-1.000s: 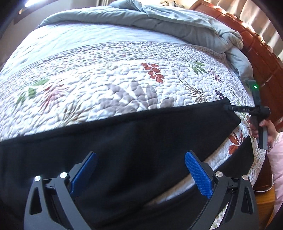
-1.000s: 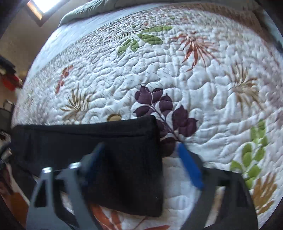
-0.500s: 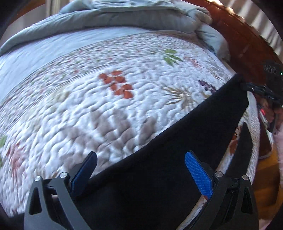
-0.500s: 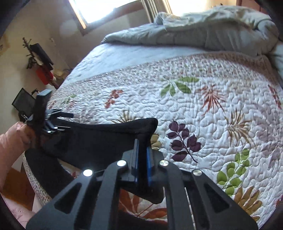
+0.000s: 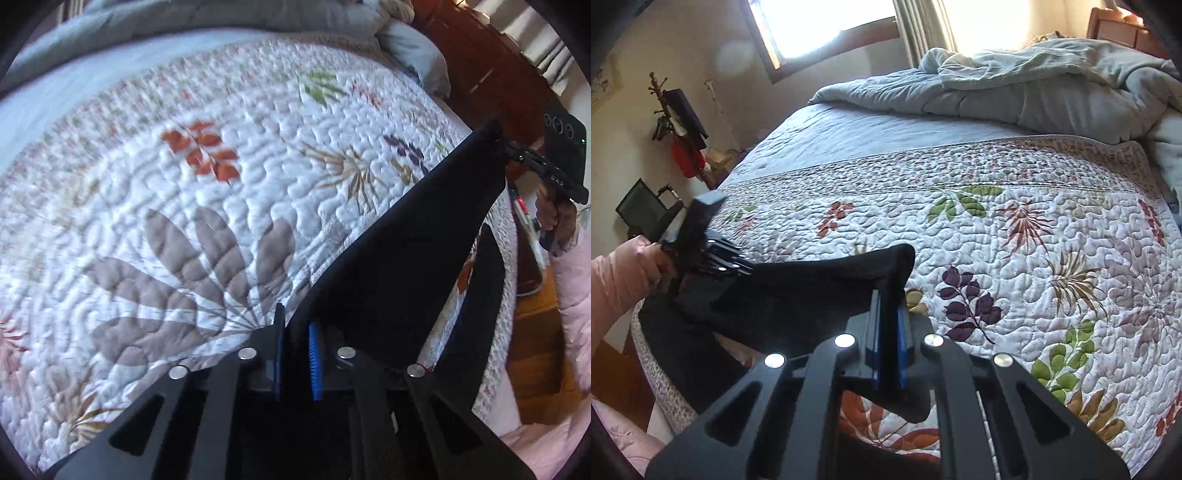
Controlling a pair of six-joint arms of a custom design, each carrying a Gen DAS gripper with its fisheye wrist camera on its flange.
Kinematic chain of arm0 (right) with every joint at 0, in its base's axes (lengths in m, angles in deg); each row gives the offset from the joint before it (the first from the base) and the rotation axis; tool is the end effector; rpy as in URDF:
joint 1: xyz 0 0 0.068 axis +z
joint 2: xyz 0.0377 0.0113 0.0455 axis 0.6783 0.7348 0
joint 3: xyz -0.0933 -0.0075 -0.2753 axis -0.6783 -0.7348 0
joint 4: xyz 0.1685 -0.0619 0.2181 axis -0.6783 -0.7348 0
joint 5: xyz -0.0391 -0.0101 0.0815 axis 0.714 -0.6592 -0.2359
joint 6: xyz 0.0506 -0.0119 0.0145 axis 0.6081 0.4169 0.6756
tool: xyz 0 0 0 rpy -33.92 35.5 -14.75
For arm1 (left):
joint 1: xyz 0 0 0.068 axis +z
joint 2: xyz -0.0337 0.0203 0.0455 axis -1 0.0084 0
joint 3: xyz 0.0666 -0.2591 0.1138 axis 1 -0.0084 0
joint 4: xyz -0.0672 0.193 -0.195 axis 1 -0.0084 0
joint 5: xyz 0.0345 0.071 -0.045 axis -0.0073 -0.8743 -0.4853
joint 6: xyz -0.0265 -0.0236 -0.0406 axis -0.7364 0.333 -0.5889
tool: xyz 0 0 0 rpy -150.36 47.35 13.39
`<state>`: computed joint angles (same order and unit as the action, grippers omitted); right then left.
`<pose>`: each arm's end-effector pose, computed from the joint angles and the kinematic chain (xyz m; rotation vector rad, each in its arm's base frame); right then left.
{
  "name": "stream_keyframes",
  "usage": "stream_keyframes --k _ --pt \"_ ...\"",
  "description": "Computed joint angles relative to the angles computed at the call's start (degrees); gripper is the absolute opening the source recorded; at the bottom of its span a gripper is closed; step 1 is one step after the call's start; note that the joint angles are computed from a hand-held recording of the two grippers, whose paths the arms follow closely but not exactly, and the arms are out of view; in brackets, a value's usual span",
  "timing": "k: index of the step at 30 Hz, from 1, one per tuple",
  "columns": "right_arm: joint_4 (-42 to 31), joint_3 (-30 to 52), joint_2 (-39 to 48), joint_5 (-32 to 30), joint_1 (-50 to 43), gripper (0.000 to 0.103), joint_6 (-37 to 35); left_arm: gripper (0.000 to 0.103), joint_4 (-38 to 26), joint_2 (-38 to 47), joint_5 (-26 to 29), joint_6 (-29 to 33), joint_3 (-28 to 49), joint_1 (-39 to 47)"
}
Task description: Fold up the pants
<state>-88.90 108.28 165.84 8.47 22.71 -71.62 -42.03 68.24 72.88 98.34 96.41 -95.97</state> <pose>0.3100 -0.0898 0.2768 -0.5404 2.4245 0.5229 0.3156 -0.0509 0.2123 0.7321 2.6746 -0.5694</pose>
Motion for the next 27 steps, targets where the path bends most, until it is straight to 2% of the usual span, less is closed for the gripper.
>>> stream_keyframes --k 2,4,7,9,11,14,17,19,23,24,25,27 --pt "2.8 -1.87 -1.19 0.61 -0.26 0.006 1.73 0.01 4.25 -7.89 -4.86 -3.94 -4.2 -1.99" --pt "5.92 -4.68 -2.99 0.81 -0.76 0.006 2.94 0.011 8.05 -17.93 -16.32 -11.31 -9.39 -8.45" --pt "10.72 -10.96 -7.4 2.5 -1.7 0.007 2.88 0.01 8.35 -27.74 -31.94 -18.48 -14.48 -19.77" --pt "12.26 -15.54 -10.6 2.06 -4.09 0.007 1.72 0.01 6.72 -34.78 -44.66 -23.58 -18.57 -31.53" --pt "12.12 -19.32 -13.48 0.96 -7.45 0.007 -0.21 0.01 2.68 -39.2 -49.61 -29.25 -20.38 -39.08" --pt "9.58 -24.87 -18.16 0.94 -12.68 0.008 -5.76 0.01 -4.61 -43.2 -55.42 -40.9 -22.49 -51.34" --pt "5.94 -29.11 -22.17 1.68 -17.86 0.018 -11.38 0.01 -11.04 -43.84 -57.82 -54.46 -24.97 -62.58" --pt "1.7 -30.5 -22.62 1.65 -22.24 0.025 -15.42 0.01 -10.92 -42.85 -56.75 -60.3 -27.47 -65.8" --pt "-7.88 -31.48 -23.76 1.77 -29.45 0.029 -21.77 0.01 -10.9 -40.8 -56.88 -71.57 -31.35 -72.62" --pt "-10.61 -31.13 -23.54 1.94 -30.68 0.037 -22.51 0.01 -11.51 -40.11 -57.39 -75.06 -31.88 -75.01" --pt "-14.44 -30.58 -22.62 1.82 -32.48 0.045 -24.12 0.01 -10.86 -39.79 -57.27 -75.68 -32.51 -74.97" --pt "-20.51 -29.72 -20.24 1.12 -34.79 0.053 -25.19 0.01 -10.62 -39.44 -57.79 -77.83 -33.18 -76.26"
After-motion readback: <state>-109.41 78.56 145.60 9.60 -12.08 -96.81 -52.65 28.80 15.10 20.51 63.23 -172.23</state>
